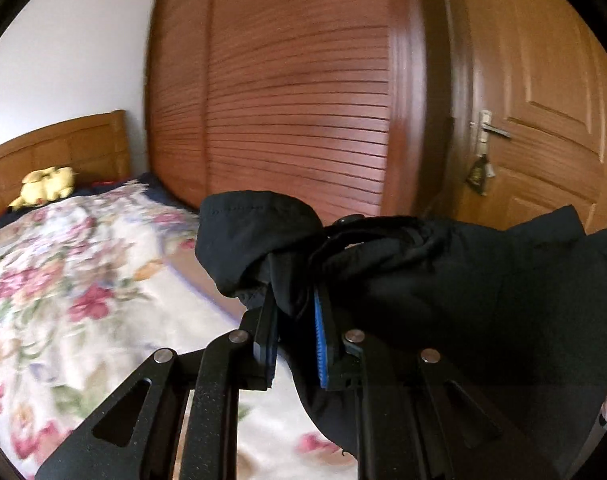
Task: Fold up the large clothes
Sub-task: 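Carry the folded coat toward the blue cushion and lower it with both grippers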
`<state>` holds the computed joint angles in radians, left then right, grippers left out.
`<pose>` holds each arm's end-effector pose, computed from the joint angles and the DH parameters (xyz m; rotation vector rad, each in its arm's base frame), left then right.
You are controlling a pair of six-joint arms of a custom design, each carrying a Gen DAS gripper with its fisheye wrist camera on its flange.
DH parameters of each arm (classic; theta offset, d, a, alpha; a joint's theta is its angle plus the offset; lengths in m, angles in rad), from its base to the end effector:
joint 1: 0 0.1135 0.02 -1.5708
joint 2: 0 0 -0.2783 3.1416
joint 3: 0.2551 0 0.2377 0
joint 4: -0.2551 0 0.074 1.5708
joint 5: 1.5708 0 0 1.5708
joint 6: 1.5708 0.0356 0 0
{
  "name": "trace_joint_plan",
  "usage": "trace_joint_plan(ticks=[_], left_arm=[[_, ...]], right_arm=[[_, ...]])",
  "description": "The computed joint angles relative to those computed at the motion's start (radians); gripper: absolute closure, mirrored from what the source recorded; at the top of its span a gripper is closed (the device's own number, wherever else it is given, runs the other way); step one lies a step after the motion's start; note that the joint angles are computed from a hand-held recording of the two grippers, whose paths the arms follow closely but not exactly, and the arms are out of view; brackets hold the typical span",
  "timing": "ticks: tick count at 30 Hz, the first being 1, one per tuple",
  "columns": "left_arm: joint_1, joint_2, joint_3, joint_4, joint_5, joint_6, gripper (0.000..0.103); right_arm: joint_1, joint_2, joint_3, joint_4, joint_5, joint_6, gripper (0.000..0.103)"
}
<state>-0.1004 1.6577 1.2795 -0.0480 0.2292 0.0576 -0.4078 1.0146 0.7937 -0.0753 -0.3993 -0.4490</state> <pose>0.3763 -0.0460 0.3166 0.3040 1.9709 -0.2563 0.2008 -0.0717 0.3268 -0.3115 1.8226 -0.2258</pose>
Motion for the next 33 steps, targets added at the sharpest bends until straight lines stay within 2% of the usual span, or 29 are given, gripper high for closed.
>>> trace_joint_plan(ticks=[4,8,11,13,15,17,18,19,21,24,26,29,33], left_arm=[[-0.111,0.07,0.027,0.018,-0.075,0.022,0.086],[-0.187,0.104,0.0,0.058,-0.22,0.076,0.083],[-0.192,0.089,-0.023,0.046,-0.225,0.09,0.079],[-0.205,0.08,-0.044,0.059,-0.256,0.108,0.077],[-0.203,0.057,-0.077,0.068,-0.267,0.138,0.073],[-0.192,0.019,-0.125,0.087,-0.254,0.147,0.066],[-0.189,0.002,-0.147,0.1,-0.246,0.148,0.058],[-0.186,-0.02,-0.173,0.115,-0.235,0.15,0.056],[-0.18,-0.069,-0.22,0.134,-0.224,0.159,0.054],[-0.173,-0.126,-0.26,0.121,-0.209,0.175,0.052],[-0.17,-0.151,-0.276,0.109,-0.198,0.187,0.051],[-0.157,-0.157,-0.281,0.088,-0.191,0.198,0.051],[-0.107,-0.201,-0.311,0.073,-0.124,0.178,0.05]], right_arm=[[-0.153,0.068,-0.007,0.052,-0.067,-0.02,0.092],[-0.203,0.161,-0.016,0.048,-0.078,-0.03,0.092],[-0.208,0.146,-0.035,0.015,-0.069,-0.007,0.089],[-0.197,0.177,0.015,0.0,-0.057,0.018,0.08],[-0.187,0.139,0.026,-0.02,-0.038,0.048,0.073],[-0.195,0.083,0.013,-0.027,-0.039,0.077,0.063],[-0.203,0.06,0.03,-0.048,-0.043,0.09,0.06],[-0.205,0.0,0.003,-0.068,-0.042,0.096,0.057],[-0.17,-0.044,0.014,-0.088,-0.011,0.113,0.057],[-0.064,-0.133,-0.009,-0.07,0.147,0.176,0.057],[-0.024,-0.149,-0.002,-0.074,0.201,0.221,0.057],[0.042,-0.149,0.009,-0.097,0.278,0.221,0.057],[0.034,-0.193,0.015,-0.108,0.27,0.232,0.057]])
